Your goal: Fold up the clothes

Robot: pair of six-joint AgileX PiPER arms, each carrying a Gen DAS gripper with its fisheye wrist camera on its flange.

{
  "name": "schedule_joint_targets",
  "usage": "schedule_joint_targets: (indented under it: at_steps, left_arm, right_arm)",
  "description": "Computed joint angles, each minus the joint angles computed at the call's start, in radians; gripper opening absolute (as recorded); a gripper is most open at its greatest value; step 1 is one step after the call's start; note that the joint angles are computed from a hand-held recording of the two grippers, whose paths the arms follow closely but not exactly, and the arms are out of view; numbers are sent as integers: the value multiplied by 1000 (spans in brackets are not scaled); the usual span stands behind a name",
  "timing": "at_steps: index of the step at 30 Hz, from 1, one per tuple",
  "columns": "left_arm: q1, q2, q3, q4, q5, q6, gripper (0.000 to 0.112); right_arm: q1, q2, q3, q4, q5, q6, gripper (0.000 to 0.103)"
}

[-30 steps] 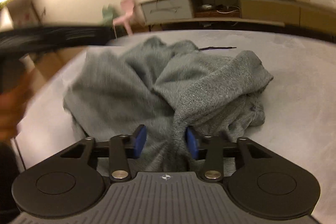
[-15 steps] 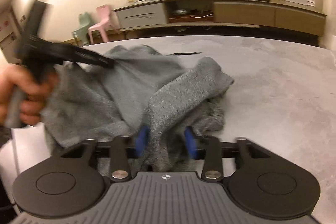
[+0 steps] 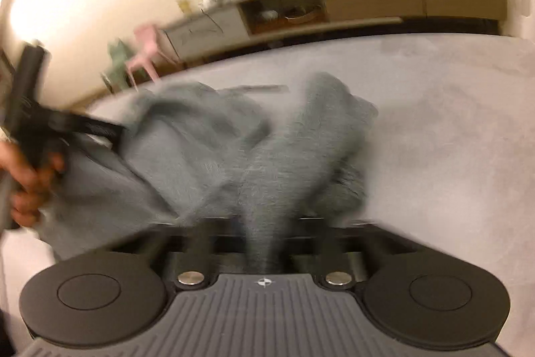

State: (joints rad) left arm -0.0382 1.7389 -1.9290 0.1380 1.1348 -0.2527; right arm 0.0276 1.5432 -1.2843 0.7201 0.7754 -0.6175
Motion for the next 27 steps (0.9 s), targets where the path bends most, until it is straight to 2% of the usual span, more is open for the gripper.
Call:
schedule_joint_targets:
  at_steps: [2,4,6,9,11,12,13,14,15,16,19,21,23,25,26,27]
  left_arm:
    - [109,-120,70,-51,-68,-79,5]
    - [243,-247,156,-146,-104,-69,6]
    - [346,-334,225,-214,-73,1,7]
    - [459,-400,322,-322,36,176,18]
    - [562,-475,405,-383,23,248,26]
    - [609,-505,435,-408,2,274,42]
    - [643,-533,461,-418,-20,285,56]
    - [636,-539,472,-425,-32,306,60]
    - [619,-545,482,-415,-47,309,65]
    - [601,-552,493,-403,-62,311,68]
    - [582,-573,559,-458,-92,386,76]
    - [563,-591,645,-476,-142,421,77]
    - [538,-584,681,-473,-152,423,77]
    - [525,-567,712,-488,-159,436,72]
    - [515,-525,699,-483,-168,433,64]
    - [503,-504,697,-460,-172,424,29]
  right_arm:
    - [-66,-41,-23,-21,-8,23,3]
    - [-158,-91,-50,-19,7,28,3]
    - [-178,-152,-30,-156,-55,72,3]
    - [-141,-170,6,-432,-107,229,4]
    - [-110,-165,24,-562,-136,368,12]
    - [-87,-182,48,-631,-171,459,20]
    - [-74,-209,71,-663,-206,521,34]
    - [-56,-252,103,-656,-253,558,44]
    - [-32,-295,137,-634,-300,573,65]
    - [-3,-323,158,-622,-326,577,76]
    - [107,-356,181,-622,-360,589,81]
    - [193,-306,148,-652,-352,605,81]
    - [268,-246,116,-788,-362,722,81]
    - [306,-178,69,-834,-351,757,82]
    - [308,-117,11,-797,-296,723,82]
    - [303,-45,-61,-756,-216,678,75]
